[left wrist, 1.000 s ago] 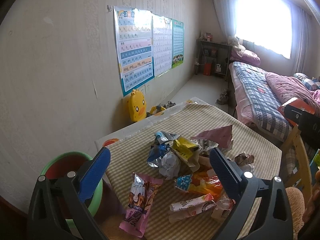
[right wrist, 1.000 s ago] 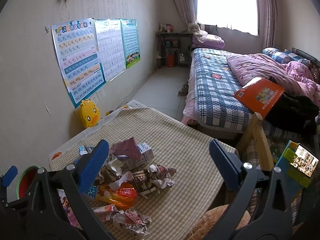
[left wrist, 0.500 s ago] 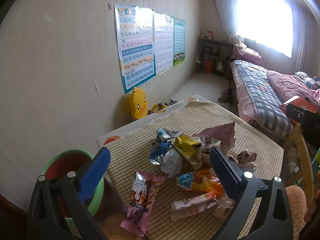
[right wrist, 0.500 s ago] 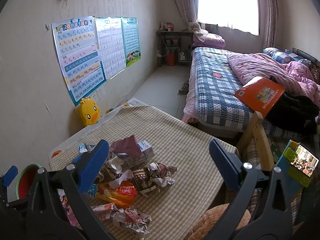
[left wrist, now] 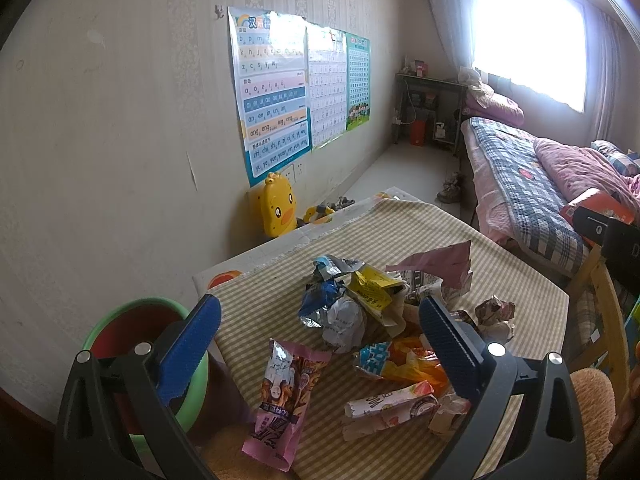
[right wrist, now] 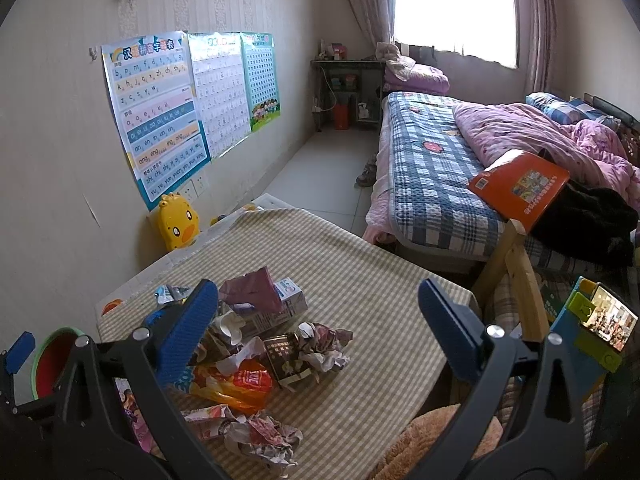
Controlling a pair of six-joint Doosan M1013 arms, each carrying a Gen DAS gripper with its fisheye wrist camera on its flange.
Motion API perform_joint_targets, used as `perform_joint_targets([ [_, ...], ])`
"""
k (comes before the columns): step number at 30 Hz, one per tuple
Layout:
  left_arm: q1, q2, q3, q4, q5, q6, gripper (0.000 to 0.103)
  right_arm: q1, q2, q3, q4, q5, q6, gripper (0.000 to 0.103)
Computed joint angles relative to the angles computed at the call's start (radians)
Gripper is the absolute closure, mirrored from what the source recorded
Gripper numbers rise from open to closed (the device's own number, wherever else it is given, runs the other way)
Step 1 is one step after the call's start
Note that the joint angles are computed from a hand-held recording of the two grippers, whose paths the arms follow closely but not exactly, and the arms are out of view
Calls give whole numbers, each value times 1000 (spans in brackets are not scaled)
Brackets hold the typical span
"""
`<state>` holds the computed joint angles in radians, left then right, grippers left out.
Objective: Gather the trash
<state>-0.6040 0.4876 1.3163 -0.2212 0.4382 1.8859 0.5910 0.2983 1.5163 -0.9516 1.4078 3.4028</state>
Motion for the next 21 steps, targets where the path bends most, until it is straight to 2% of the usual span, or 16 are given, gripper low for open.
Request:
perform_joint_targets([
  [12, 2, 0, 5, 21, -5, -24, 8, 1, -3, 8, 5, -4, 7, 4],
  [17, -2, -6, 20, 61, -39, -44, 8, 0, -3, 8, 6, -7, 6, 4],
  [21, 4, -7, 12, 31, -38, -57, 8, 2, -1, 8, 7, -7, 6, 4],
])
